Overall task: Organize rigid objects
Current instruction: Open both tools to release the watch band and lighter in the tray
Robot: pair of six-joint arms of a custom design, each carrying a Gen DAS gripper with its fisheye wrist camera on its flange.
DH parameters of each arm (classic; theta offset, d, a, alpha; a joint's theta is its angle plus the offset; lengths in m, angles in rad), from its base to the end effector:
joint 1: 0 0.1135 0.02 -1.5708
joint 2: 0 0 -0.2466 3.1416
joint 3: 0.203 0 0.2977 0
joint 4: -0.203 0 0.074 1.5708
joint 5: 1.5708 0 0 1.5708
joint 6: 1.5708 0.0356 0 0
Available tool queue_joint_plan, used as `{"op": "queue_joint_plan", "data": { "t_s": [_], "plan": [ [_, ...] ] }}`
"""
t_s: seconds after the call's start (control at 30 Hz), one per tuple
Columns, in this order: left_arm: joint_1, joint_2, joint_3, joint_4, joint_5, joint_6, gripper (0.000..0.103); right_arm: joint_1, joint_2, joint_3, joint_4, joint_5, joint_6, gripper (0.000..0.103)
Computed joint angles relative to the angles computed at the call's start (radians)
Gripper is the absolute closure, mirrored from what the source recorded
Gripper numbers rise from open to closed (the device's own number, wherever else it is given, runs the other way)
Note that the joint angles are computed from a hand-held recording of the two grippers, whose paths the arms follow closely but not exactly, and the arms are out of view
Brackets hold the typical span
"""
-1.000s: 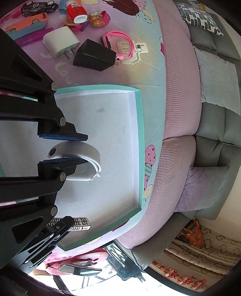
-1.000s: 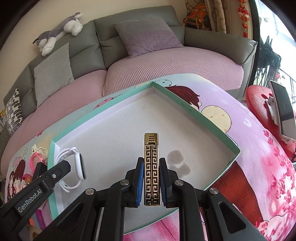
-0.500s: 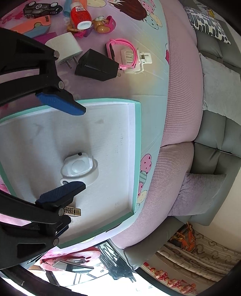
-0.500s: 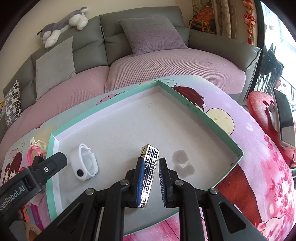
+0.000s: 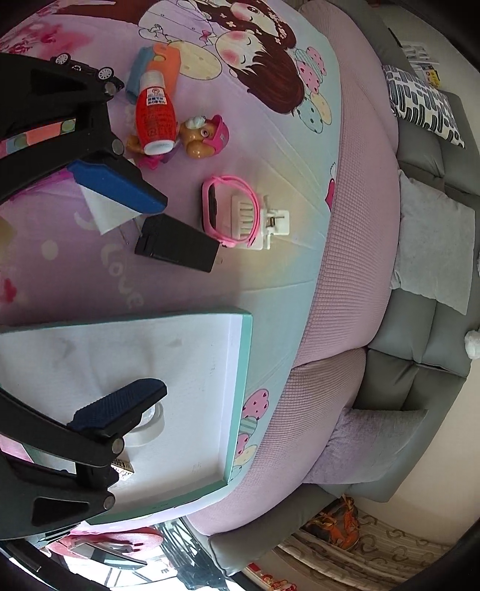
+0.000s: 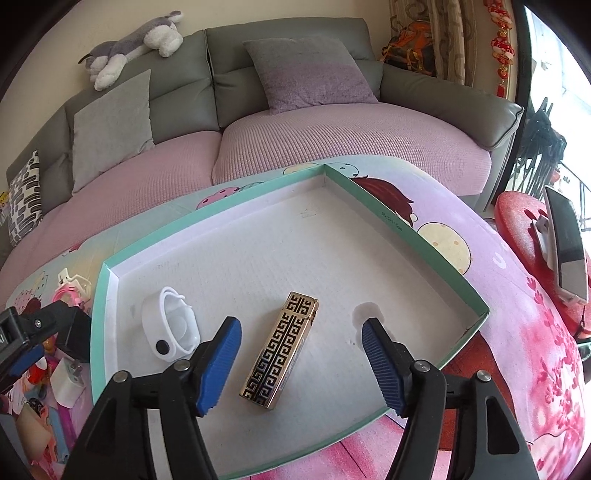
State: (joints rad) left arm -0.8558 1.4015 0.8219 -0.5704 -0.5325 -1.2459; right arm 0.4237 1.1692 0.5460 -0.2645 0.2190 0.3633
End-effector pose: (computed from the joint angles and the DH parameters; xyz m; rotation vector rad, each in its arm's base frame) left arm 0.2090 -0.2132 0.1516 -0.6213 2.4008 -0.1234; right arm 0.2439 0.1015 0.1347 0.0216 2.4313 0.0845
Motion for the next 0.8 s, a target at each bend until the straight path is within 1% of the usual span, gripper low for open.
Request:
{"op": "queue_joint_plan", "data": {
  "t_s": [0.1,0.17,0.2,0.47,0.63,0.73,0.8],
  "plan": [
    [0.018,-0.022,-0.019,-0.023,0.012,-0.014,0.007,0.007,0.006,0.001,0.008,0.005,-0.002,0.016],
    [0.025,-0.028,-0.025,-0.029,0.021,-0.018,0.006,0.013,0.010,0.001,0.012,0.012,-0.003,0.003],
    [0.027,-0.030,-0.028,-0.030,0.023,-0.019,0.006,0.016,0.011,0.001,0.014,0.018,-0.003,0.000],
    [0.033,-0.071,-0.073,0.013,0.029,-0.018,0.005,0.053,0.015,0.002,0.031,0.060,0.001,0.000],
    [0.039,-0.156,-0.137,0.042,0.019,-0.038,0.001,0.074,0.002,-0.005,0.050,0.050,0.021,0.000],
    [0.035,-0.235,-0.185,0.036,-0.008,-0.064,0.001,0.087,-0.023,-0.017,0.074,0.027,0.022,0.000],
    [0.021,-0.281,-0.203,-0.006,-0.050,-0.093,0.001,0.118,-0.040,-0.022,0.082,0.053,0.016,0.000]
  ]
}}
